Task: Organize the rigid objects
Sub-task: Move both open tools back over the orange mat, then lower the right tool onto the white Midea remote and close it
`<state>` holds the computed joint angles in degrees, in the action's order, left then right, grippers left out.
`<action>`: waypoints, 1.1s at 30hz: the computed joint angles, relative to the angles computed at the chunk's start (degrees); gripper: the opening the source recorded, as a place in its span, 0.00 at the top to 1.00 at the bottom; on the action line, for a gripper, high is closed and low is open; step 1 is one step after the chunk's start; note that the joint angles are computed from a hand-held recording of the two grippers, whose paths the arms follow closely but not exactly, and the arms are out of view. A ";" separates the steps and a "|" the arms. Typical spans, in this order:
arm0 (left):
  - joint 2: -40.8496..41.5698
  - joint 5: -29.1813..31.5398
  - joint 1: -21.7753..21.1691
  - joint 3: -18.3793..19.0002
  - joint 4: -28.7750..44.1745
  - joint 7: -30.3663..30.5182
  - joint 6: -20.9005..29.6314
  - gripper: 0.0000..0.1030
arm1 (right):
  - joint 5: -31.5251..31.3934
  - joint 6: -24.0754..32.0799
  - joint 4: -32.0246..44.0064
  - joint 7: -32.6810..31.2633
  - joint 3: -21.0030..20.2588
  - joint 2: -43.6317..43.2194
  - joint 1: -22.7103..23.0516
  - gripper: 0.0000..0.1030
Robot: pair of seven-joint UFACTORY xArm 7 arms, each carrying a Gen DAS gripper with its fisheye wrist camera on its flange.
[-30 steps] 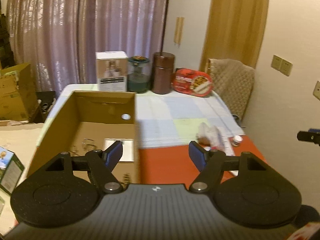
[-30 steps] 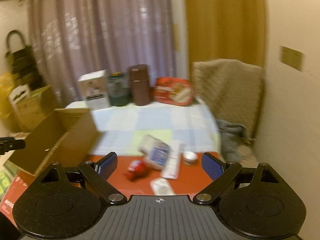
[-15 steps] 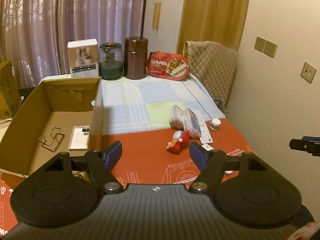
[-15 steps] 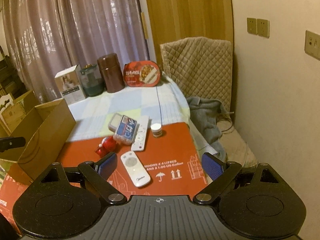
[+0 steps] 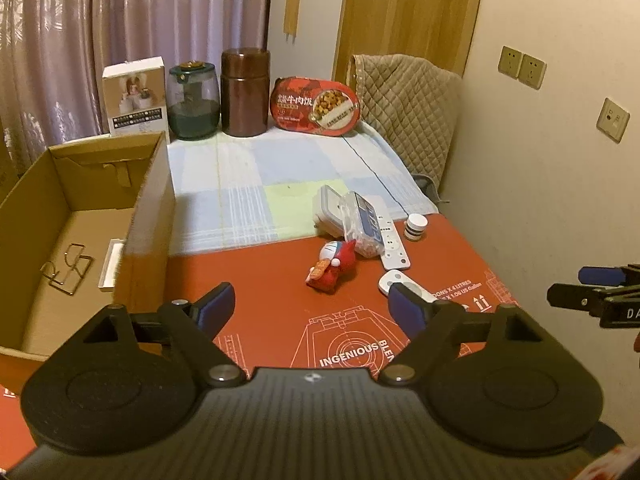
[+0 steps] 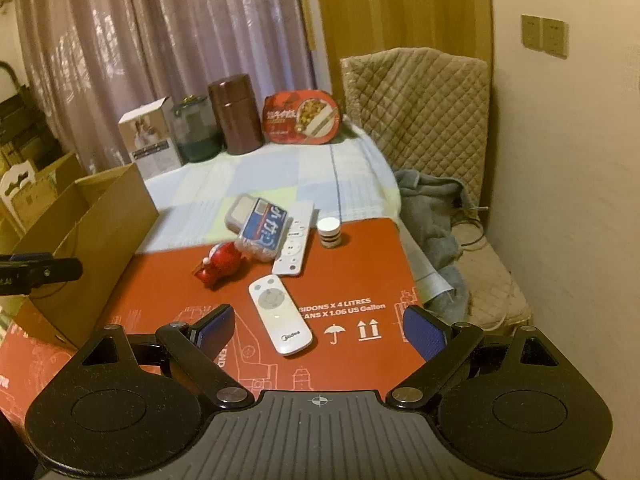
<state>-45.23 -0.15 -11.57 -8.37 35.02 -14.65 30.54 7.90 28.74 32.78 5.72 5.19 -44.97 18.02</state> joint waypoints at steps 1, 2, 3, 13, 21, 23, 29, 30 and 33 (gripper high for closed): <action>0.61 0.14 0.16 -0.17 0.00 -0.08 -0.46 0.19 | 0.08 -0.47 0.05 -0.71 -0.35 0.68 0.52 0.14; 1.28 0.12 0.16 -0.18 -0.03 -0.13 -1.00 0.18 | 0.21 -1.11 0.09 -1.38 -0.62 1.56 0.98 0.14; 2.15 0.04 0.13 -0.11 -0.04 -0.18 -1.62 0.17 | 0.35 -1.49 0.18 -2.18 -0.96 2.32 1.48 0.14; 11.13 1.66 0.95 -1.47 1.07 -2.10 -7.09 0.08 | 5.05 -7.64 1.34 -14.06 -5.53 12.86 7.50 0.14; 17.76 3.63 1.45 -1.44 1.98 -3.42 -11.69 0.06 | 11.61 -11.03 4.47 -24.00 -7.15 23.56 9.74 0.15; 19.01 4.35 1.95 -1.71 2.10 -3.93 -12.92 0.06 | 13.92 -11.18 5.62 -26.50 -7.09 25.85 10.08 0.15; 22.90 6.48 2.99 -1.99 3.13 -4.73 -15.36 0.06 | 19.11 -13.01 8.77 -33.37 -5.06 31.97 9.30 0.22; 23.46 6.84 3.20 -2.05 3.31 -4.94 -15.61 0.05 | 19.62 -13.46 9.20 -33.95 -4.55 33.00 8.87 0.24; 24.75 7.53 3.44 -1.89 3.69 -5.26 -16.02 0.05 | 21.92 -14.04 10.38 -36.54 -3.36 35.30 8.15 0.32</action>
